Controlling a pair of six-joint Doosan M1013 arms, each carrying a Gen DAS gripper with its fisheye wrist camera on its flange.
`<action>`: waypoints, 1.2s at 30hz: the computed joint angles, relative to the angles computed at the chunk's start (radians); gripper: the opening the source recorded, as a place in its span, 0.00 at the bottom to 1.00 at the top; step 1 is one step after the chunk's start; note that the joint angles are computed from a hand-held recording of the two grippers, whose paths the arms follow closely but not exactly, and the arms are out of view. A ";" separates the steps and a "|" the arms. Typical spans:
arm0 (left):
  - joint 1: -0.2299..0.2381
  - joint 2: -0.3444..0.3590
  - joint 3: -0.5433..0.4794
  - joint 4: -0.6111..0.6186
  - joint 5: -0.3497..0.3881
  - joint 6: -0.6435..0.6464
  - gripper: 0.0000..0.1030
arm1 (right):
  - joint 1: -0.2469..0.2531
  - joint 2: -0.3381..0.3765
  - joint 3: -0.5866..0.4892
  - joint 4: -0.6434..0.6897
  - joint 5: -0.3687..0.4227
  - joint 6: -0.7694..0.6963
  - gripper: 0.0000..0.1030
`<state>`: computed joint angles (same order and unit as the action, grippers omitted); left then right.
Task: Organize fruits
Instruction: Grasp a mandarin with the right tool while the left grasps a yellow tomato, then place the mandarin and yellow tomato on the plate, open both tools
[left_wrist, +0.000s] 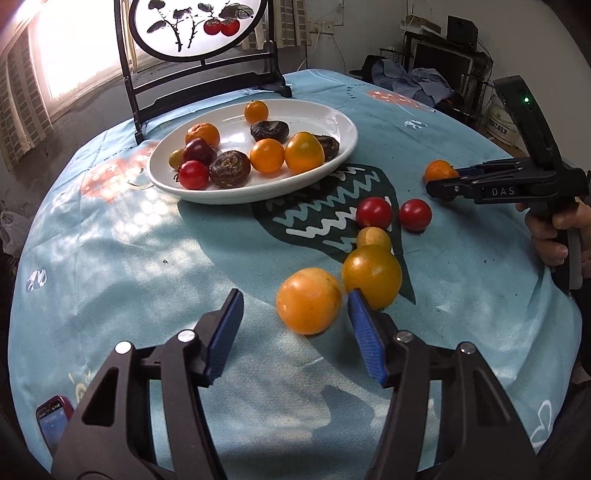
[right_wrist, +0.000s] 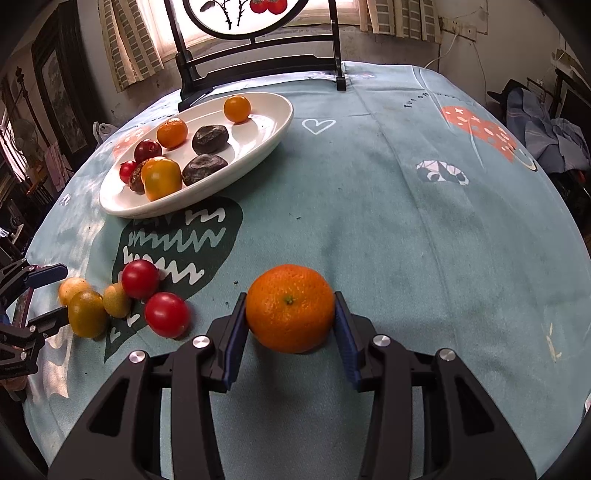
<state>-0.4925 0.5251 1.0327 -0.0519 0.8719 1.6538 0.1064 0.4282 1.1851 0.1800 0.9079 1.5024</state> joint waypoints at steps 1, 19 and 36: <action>0.005 0.002 -0.004 -0.027 0.011 0.015 0.51 | 0.000 0.000 0.000 0.000 0.000 0.001 0.43; 0.003 0.056 -0.087 -0.027 0.086 -0.040 0.35 | 0.001 -0.002 0.003 -0.009 -0.003 0.001 0.43; -0.012 0.031 -0.068 0.022 -0.014 -0.159 0.34 | -0.005 -0.023 0.030 0.094 -0.080 -0.075 0.43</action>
<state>-0.5044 0.5562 0.9650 -0.0297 0.8574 1.4950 0.1019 0.4048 1.2150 0.2744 0.8277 1.4279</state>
